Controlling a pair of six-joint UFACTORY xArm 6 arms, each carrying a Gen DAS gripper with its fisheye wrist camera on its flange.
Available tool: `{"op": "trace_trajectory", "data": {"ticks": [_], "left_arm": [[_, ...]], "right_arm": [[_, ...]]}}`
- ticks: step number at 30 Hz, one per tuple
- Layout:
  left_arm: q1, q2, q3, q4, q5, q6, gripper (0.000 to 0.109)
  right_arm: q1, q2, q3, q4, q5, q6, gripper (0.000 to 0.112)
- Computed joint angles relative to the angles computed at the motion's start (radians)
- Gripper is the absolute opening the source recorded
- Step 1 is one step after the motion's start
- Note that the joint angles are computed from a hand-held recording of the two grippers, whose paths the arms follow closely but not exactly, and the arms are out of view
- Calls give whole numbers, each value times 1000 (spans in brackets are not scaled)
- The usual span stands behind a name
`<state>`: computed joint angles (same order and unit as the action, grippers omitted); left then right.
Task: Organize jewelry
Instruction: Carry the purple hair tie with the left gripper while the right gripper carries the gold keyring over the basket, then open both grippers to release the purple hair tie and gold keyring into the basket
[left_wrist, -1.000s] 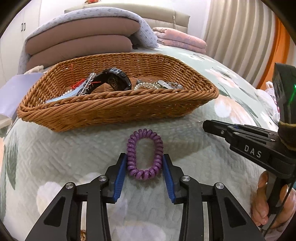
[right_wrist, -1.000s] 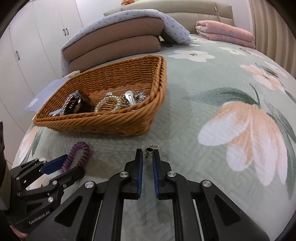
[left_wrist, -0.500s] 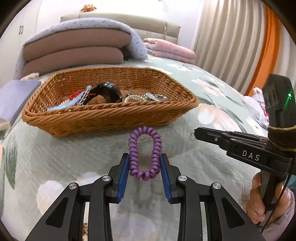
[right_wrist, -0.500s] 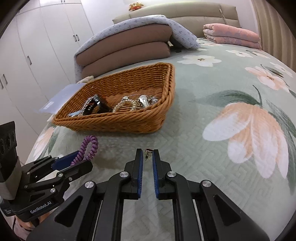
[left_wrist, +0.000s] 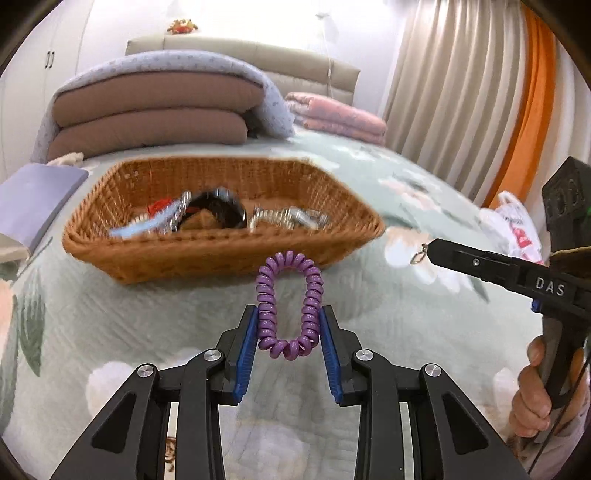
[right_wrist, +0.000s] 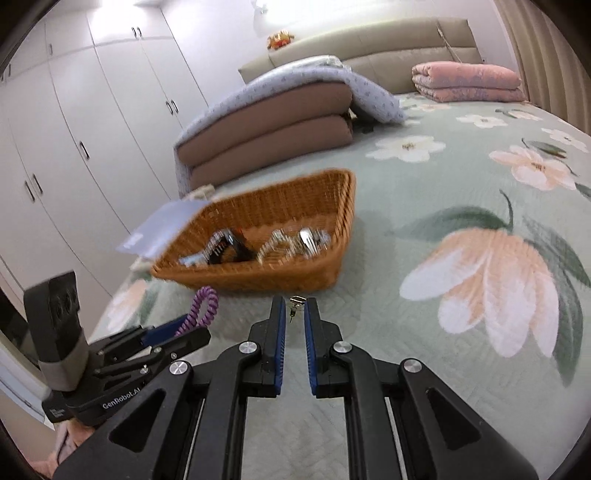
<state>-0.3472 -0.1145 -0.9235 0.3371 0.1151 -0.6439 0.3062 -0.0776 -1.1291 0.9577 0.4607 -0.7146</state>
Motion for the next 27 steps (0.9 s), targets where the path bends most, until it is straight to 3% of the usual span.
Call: {"op": "trace_trajectory", "data": {"ticks": [4, 9, 11, 14, 17, 23, 27], "left_arm": [[1, -29, -22, -87, -20, 87, 34], [35, 40, -169, -113, 7, 144, 34], [49, 108, -255, -248, 24, 289, 34], [82, 223, -388, -300, 63, 354, 34], [97, 338, -511, -481, 99, 475, 34], [127, 391, -533, -479, 95, 443, 34], [150, 393, -518, -512, 108, 390, 34]], "right_arm": [[15, 3, -53, 5, -14, -1, 12], [50, 88, -183, -1, -82, 13, 12], [58, 152, -260, 6, -94, 12, 12], [62, 254, -366, -12, -116, 28, 12], [64, 363, -457, 19, -137, 32, 12], [50, 463, -521, -122, -67, 155, 12], [69, 470, -499, -273, -131, 240, 12]]}}
